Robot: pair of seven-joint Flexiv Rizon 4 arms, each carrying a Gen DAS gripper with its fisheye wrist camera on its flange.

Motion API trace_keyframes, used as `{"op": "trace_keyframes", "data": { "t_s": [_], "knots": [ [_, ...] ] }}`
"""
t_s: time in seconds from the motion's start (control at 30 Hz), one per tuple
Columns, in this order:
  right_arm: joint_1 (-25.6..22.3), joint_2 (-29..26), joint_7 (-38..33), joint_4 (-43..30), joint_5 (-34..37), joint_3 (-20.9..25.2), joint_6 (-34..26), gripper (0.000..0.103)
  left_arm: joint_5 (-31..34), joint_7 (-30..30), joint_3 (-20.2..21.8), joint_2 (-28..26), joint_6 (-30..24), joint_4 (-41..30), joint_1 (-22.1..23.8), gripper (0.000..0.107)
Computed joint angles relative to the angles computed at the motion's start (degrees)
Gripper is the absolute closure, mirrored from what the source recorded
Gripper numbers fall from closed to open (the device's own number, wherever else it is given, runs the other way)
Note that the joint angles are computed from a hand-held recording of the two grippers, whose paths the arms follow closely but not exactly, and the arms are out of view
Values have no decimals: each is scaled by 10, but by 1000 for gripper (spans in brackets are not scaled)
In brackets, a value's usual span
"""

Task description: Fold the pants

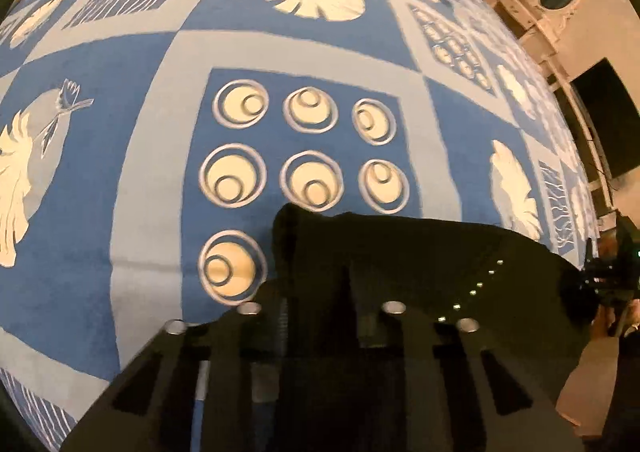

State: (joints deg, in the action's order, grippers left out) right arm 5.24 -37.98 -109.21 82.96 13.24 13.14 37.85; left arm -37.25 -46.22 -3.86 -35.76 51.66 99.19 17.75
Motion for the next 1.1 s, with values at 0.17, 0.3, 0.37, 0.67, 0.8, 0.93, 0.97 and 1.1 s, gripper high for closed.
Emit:
{"op": "trace_keyframes", "data": {
  "t_s": [0.17,0.3,0.37,0.67,0.8,0.93,0.97,1.1],
  "knots": [
    [-11,39,0,45,31,8,82,95,-94,101,-52,19,40,42,30,97],
    [-10,91,-16,112,47,19,168,95,-187,179,-72,40,38,65,39,99],
    [-10,120,-25,152,57,26,214,95,-240,223,-78,58,25,82,44,99],
    [9,238,-56,338,104,60,360,95,-395,393,-31,185,-102,204,57,99],
    [31,267,-52,409,127,67,393,95,-410,427,16,227,-148,264,49,99],
    [65,272,-15,474,112,63,422,94,-408,438,64,247,-171,311,35,96],
    [71,270,-7,484,105,63,428,93,-405,443,75,250,-171,322,30,94],
    [107,251,52,535,32,44,485,88,-396,446,107,254,-151,361,12,88]
  ]
}}
